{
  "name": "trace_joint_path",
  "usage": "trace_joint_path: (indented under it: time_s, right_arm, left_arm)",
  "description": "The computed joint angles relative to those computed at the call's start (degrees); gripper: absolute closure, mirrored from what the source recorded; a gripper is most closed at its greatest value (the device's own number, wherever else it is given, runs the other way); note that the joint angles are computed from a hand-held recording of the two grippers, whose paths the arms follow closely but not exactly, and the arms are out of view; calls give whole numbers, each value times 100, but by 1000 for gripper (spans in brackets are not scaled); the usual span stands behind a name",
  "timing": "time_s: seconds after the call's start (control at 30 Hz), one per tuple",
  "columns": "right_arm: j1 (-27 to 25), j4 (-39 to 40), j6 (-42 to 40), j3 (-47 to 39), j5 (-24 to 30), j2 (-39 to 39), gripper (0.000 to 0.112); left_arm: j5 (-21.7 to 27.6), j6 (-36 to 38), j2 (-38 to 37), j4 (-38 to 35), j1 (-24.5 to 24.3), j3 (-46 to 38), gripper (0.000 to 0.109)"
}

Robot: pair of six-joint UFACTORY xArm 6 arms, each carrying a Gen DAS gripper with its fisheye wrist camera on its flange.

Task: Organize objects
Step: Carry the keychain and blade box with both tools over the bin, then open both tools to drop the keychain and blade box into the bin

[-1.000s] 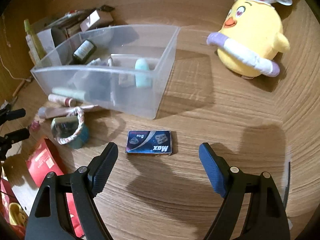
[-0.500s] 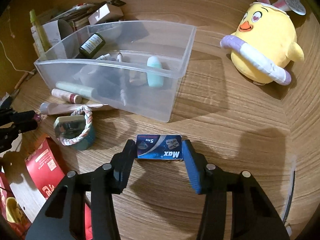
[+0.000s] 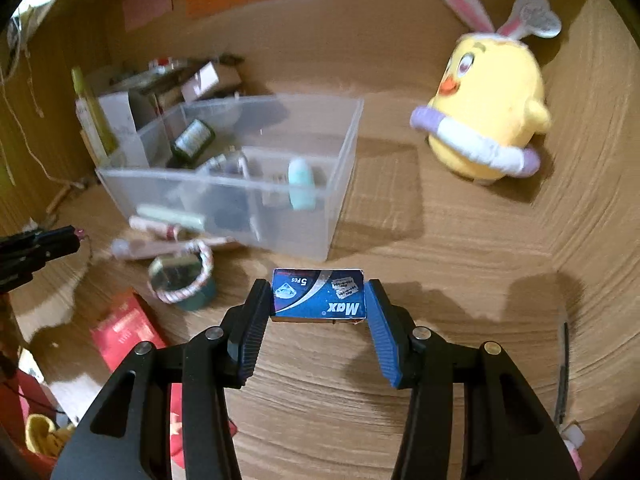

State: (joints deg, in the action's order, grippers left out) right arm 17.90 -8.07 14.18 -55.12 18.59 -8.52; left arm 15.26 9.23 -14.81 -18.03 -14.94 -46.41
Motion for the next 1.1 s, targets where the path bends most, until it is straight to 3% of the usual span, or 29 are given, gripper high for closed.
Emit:
trace_joint_path:
  time_s: [0.3, 0.6, 0.8, 0.97, 1.1]
  right_arm:
    - [86, -166, 185, -319, -421, -13, 68]
    - [227, 60, -68, -1135, -606, 495, 68]
    - [270, 128, -173, -1856, -320, 1088, 68]
    - [274, 482, -506, -2488, 180, 1698, 68]
    - [269, 248, -431, -2918, 593, 2102, 68]
  left_arm:
    - [-447, 297, 27, -533, -18, -410, 83]
    - [-618, 154, 408, -351, -29, -1206, 83]
    - [-521, -106, 861, -88, -34, -1725, 83]
    - [-227, -372, 1306, 258, -42, -2101, 83]
    - [70, -619, 1660, 613, -53, -2388, 83]
